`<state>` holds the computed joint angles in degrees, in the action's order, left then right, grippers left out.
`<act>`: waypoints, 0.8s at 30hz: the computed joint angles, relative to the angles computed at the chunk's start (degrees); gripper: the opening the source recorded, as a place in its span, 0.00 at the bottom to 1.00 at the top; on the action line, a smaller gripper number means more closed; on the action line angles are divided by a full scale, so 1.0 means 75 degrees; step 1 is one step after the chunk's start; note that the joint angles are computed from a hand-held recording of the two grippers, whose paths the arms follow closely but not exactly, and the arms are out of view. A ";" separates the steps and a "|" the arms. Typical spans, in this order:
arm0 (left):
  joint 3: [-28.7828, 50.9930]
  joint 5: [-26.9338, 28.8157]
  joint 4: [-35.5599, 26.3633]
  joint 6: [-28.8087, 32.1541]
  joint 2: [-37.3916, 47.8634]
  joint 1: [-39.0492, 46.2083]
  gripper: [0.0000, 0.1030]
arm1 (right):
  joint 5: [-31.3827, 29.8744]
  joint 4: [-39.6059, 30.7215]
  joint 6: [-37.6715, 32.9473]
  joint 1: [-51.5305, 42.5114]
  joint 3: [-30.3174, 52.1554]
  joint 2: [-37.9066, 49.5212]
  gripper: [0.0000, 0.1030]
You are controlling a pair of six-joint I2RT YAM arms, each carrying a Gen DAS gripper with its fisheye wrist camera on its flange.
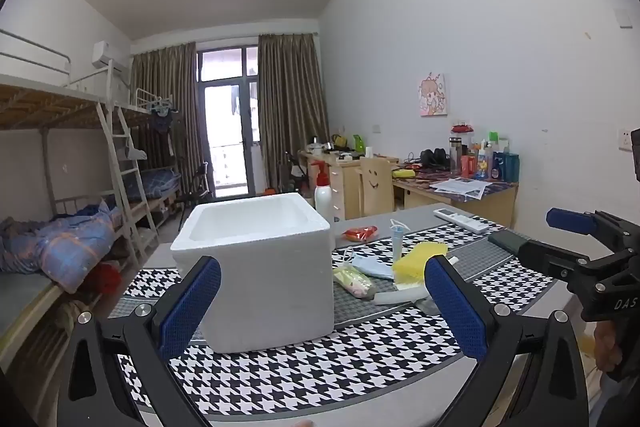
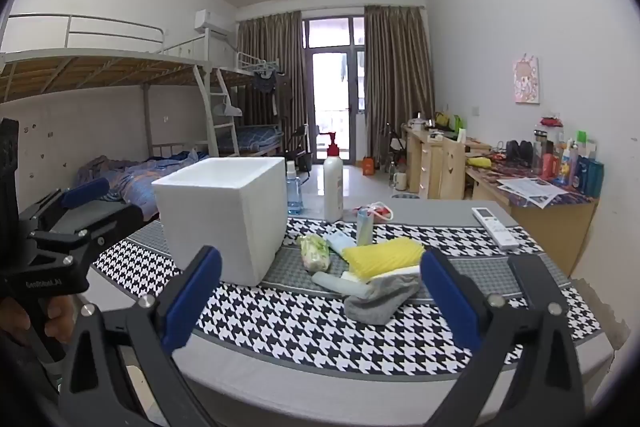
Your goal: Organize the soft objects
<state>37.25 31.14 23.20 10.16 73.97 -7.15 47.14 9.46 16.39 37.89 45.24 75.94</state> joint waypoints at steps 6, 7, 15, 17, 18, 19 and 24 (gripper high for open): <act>-0.0011 0.0065 0.0155 -0.0051 0.0172 0.0081 0.99 | -0.0067 -0.0135 0.0008 -0.0044 0.0058 -0.0076 0.98; 0.0034 0.0078 0.0101 -0.0024 0.0219 0.0087 0.99 | -0.0078 -0.0148 0.0012 -0.0042 0.0054 -0.0090 0.98; 0.0122 -0.0197 -0.0030 0.0026 0.0115 -0.0101 0.99 | -0.0089 -0.0323 0.0130 -0.0042 0.0088 -0.0184 0.98; 0.0117 -0.0242 0.0018 -0.0020 0.0157 -0.0125 0.99 | -0.0107 -0.0353 0.0111 -0.0070 0.0113 -0.0203 0.98; 0.0134 -0.0261 -0.0002 -0.0022 0.0166 -0.0130 0.99 | -0.0106 -0.0351 0.0086 -0.0073 0.0112 -0.0210 0.98; 0.0176 -0.0329 -0.0078 -0.0005 0.0184 -0.0151 0.99 | -0.0110 -0.0366 0.0064 -0.0083 0.0110 -0.0229 0.98; 0.0154 -0.0332 -0.0010 -0.0132 0.0155 -0.0139 0.99 | 0.0014 -0.0391 0.0036 -0.0009 0.0149 -0.0212 0.98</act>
<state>38.41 28.65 23.13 9.17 75.13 -8.19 47.25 6.53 16.66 37.82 46.36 74.35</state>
